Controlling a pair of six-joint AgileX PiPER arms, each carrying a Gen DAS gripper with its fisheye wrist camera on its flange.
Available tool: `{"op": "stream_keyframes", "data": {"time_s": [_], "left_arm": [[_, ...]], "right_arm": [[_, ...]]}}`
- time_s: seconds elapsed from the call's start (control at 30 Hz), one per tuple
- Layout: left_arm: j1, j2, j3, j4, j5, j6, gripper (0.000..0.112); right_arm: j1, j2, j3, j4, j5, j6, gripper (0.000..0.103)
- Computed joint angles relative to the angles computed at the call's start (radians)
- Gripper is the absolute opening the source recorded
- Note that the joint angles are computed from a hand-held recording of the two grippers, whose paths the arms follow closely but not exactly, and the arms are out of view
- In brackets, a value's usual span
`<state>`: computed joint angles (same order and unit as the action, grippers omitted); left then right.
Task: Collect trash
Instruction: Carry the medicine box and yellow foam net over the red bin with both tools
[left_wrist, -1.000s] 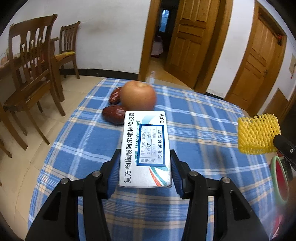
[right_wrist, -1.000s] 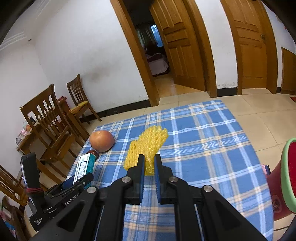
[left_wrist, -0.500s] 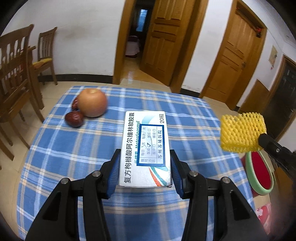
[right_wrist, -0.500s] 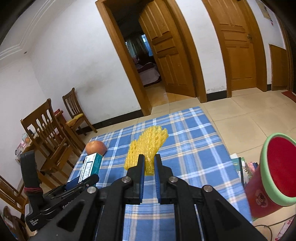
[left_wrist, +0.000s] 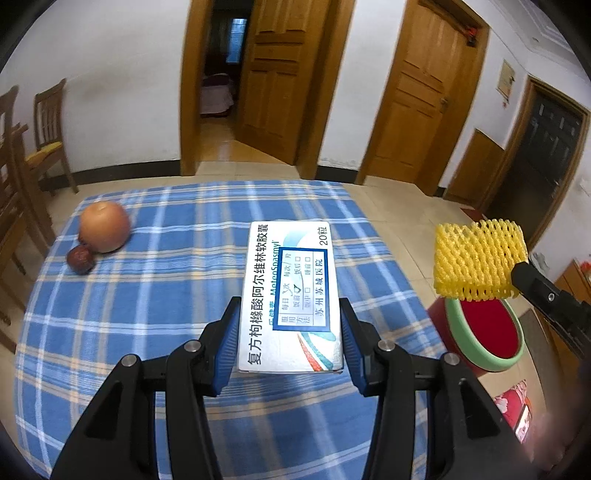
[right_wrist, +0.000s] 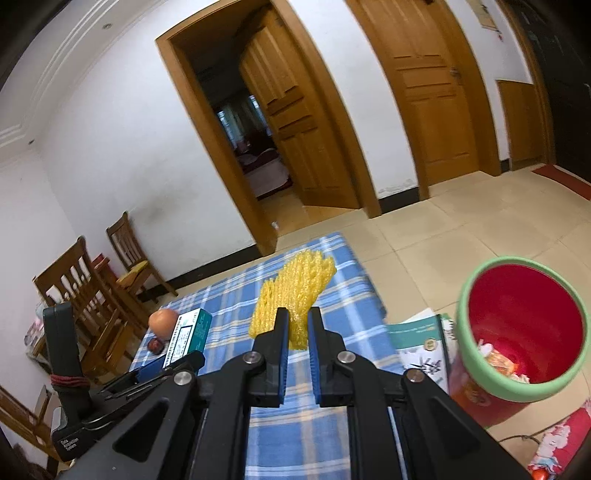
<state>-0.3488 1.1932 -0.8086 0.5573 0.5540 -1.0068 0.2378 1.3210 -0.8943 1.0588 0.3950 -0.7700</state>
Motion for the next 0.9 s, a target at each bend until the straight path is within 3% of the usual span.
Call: {"op": "stream_keyframes", "data": {"time_s": [0.23, 0.5, 0.9], "left_arm": [[-0.131, 0.122, -0.112, 0.048, 0.032, -0.058, 0.05], [-0.21, 0.278, -0.28, -0.003, 0.02, 0.018, 0.05], [-0.285, 0.534, -0.549, -0.125, 0.018, 0.176, 0.05]], "right_arm": [[-0.171, -0.03, 0.055, 0.098, 0.071, -0.115, 0.012], [-0.364, -0.017, 0.075, 0.159, 0.143, -0.199, 0.012], [-0.564, 0.088, 0.053, 0.179, 0.167, -0.251, 0.012]]}}
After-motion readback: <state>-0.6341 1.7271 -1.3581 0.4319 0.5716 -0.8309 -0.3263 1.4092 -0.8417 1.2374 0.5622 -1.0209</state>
